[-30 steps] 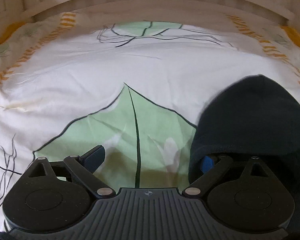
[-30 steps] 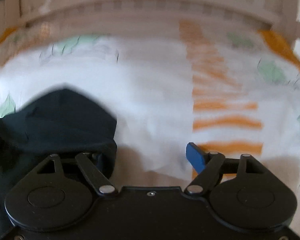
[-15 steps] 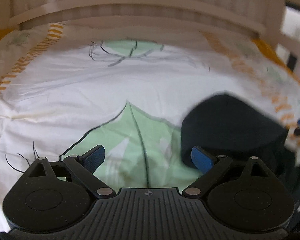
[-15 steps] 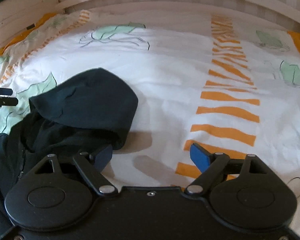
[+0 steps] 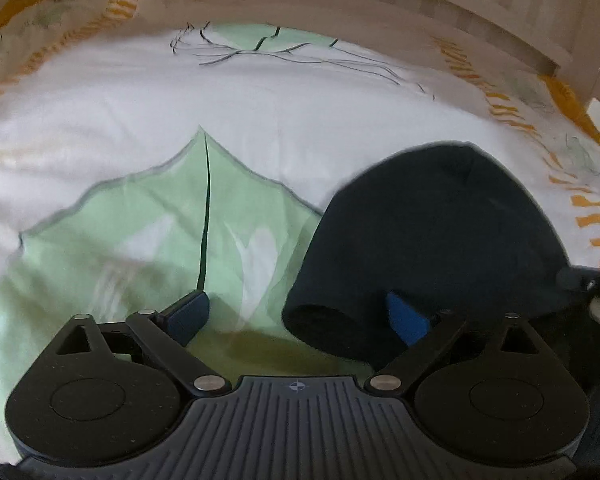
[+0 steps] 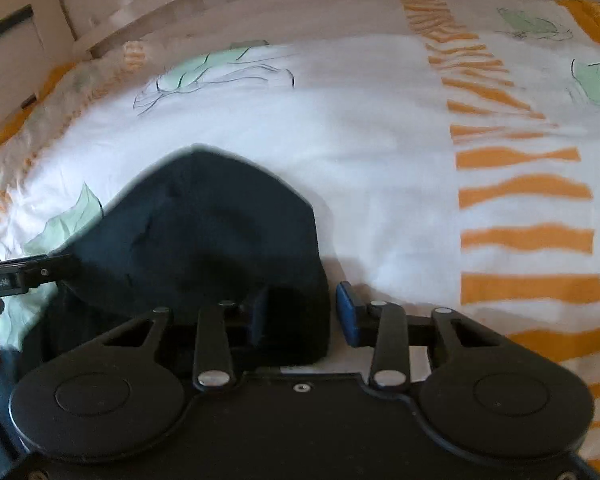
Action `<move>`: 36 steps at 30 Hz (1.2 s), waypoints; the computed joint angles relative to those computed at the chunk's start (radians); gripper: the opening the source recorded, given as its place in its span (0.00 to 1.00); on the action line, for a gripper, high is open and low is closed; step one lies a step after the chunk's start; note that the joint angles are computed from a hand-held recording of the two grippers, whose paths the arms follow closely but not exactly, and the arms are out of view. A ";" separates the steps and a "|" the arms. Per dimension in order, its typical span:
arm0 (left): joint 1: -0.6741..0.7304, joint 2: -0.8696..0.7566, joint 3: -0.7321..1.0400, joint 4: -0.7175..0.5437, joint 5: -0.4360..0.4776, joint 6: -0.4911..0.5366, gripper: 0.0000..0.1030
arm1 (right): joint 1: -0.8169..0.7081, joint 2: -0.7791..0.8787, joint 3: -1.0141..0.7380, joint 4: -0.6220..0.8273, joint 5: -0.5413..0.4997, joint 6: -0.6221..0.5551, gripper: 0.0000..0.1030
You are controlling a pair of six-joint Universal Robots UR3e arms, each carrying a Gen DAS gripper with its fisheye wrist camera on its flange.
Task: Fold large clothes
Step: 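Close the right gripper on the hood edge while the left gripper closes on the hood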
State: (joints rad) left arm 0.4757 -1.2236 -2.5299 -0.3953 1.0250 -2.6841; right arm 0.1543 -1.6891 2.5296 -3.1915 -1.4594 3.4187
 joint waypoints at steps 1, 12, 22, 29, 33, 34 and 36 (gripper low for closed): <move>0.036 0.014 -0.032 0.013 -0.036 0.016 0.97 | -0.010 -0.014 0.002 0.012 0.009 0.003 0.44; 0.061 0.027 -0.097 0.091 -0.062 0.022 1.00 | -0.168 0.013 -0.050 0.007 0.162 -0.002 0.74; 0.114 0.092 -0.053 -0.092 -0.117 0.083 0.99 | -0.104 0.171 -0.227 0.074 0.173 0.029 0.22; 0.432 0.392 0.170 -1.062 -0.323 0.504 0.98 | 0.029 0.024 -0.161 -0.026 0.040 -0.079 0.13; 0.612 0.418 0.411 -1.684 -0.341 0.839 0.99 | 0.133 -0.146 -0.084 -0.040 -0.010 -0.146 0.11; 0.655 0.402 0.476 -1.830 -0.328 0.926 0.99 | 0.166 -0.182 -0.075 -0.033 -0.029 -0.153 0.11; 0.731 0.381 0.571 -2.051 -0.293 1.053 0.99 | 0.264 -0.246 -0.066 -0.014 -0.103 -0.166 0.10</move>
